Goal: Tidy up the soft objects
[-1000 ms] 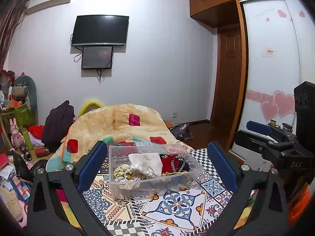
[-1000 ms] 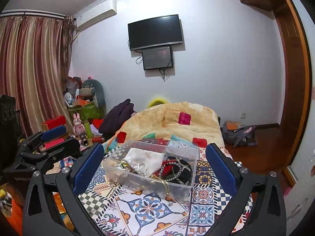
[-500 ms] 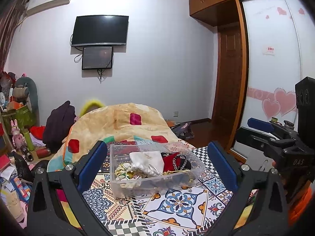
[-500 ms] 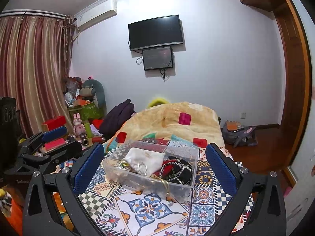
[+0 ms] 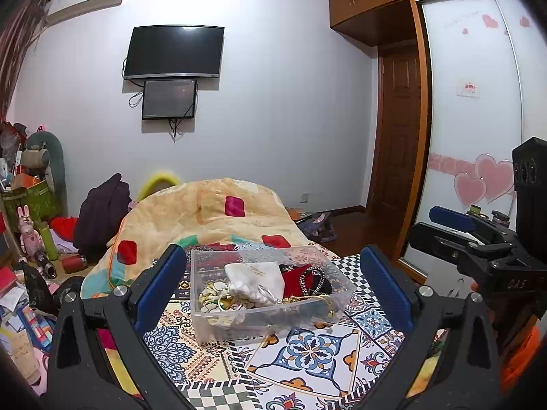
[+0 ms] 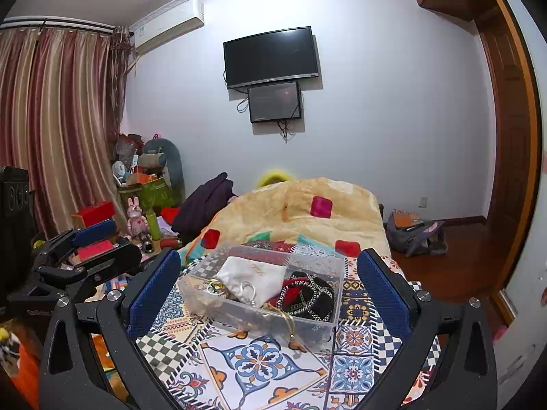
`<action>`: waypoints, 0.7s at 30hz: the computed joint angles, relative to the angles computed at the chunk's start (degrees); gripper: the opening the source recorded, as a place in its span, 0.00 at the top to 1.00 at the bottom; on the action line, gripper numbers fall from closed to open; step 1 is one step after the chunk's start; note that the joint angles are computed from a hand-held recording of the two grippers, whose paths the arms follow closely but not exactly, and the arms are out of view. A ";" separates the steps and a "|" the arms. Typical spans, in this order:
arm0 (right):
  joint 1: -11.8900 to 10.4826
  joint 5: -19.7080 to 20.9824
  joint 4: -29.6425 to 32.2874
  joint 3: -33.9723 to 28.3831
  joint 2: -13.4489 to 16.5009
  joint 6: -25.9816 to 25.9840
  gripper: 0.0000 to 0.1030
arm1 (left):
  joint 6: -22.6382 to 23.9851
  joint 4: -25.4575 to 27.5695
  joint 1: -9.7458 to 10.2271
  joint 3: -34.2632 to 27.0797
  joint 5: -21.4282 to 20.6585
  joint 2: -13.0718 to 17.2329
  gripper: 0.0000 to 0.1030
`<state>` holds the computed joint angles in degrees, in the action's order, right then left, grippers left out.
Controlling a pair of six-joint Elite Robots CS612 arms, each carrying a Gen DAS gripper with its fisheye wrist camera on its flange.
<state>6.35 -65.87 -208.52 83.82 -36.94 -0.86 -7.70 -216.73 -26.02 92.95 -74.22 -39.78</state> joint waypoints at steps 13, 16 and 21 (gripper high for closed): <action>0.05 -0.12 -0.14 -0.07 0.06 0.05 0.00 | -0.22 0.05 0.09 -0.02 -0.38 0.02 0.00; 0.04 -0.08 -0.08 -0.06 -0.03 0.04 0.00 | -0.12 -0.40 0.05 0.07 -0.57 0.03 0.00; 0.03 -0.04 -0.08 -0.08 0.01 0.00 0.00 | -0.05 -0.52 -0.03 0.09 -1.12 0.05 0.00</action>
<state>6.38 -65.91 -208.60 83.74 -36.93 -0.86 -7.75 -217.25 -26.04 93.03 -75.34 -39.73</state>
